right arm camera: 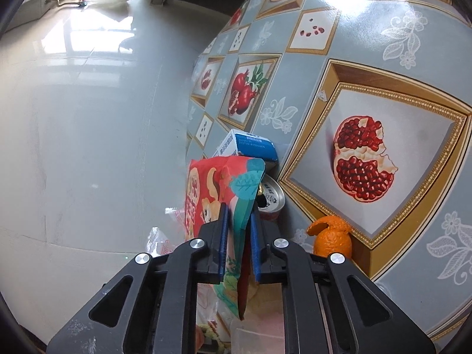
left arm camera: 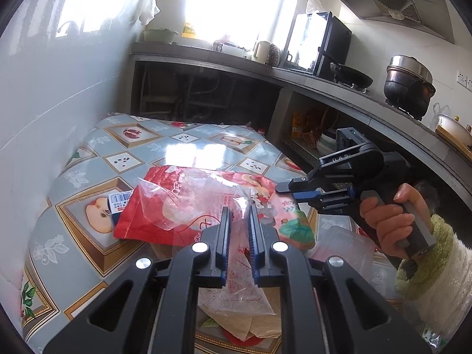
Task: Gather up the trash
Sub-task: 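Grasp the red snack bag with the right tool while the left tool holds the clear bag, then carry the clear bag and red snack bag to the blue wastebasket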
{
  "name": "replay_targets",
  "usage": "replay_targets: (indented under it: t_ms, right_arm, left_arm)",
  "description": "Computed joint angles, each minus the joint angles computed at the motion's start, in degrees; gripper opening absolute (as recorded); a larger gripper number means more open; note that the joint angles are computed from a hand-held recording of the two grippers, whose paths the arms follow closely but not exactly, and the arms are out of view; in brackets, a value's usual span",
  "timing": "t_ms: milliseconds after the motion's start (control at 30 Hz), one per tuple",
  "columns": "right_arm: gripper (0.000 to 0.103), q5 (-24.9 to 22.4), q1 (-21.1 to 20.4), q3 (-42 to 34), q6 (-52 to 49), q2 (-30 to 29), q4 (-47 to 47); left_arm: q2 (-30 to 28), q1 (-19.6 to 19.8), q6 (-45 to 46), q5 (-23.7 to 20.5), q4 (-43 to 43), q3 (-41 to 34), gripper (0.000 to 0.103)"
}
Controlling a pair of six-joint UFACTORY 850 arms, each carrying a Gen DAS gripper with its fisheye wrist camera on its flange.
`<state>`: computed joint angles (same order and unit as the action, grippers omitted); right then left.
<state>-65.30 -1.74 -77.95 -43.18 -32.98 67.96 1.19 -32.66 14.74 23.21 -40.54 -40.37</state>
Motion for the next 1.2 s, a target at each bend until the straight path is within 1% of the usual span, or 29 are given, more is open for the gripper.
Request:
replay_targets:
  t_ms: [100,233,533,700,833,900,1200]
  right_arm:
    - [0.006,-0.4,-0.7,1.5,-0.8,1.2,1.3]
    - [0.004,-1.2,-1.7,3.6,-2.6,2.8,4.2]
    - [0.002,-3.2,-5.2,8.2,-6.5,7.5,10.0]
    - [0.002,-4.7,-8.1,10.8,-8.3,10.2,12.0]
    - [0.002,-5.7,-10.3,12.9,-9.4,12.0,13.7]
    - [0.002,-5.8,-10.7,13.8,-10.2,12.4,14.9]
    - [0.002,-9.4,-15.5,19.5,-13.9,15.8,19.1]
  left_arm:
    - [0.7,-0.1,0.4,0.4,-0.4,0.4,0.011]
    - [2.0,-0.7,1.9,1.4,-1.6,0.8,0.011]
    - [5.4,-2.3,6.0,3.5,-4.0,1.0,0.011]
    - [7.2,-3.9,7.9,4.7,-4.0,0.8,0.011]
    - [7.6,-5.1,9.4,5.2,-4.4,0.2,0.011]
    - [7.6,-5.8,10.1,5.3,-4.7,-0.2,0.011]
    - [7.5,-8.4,13.8,5.7,-5.4,-2.1,0.011]
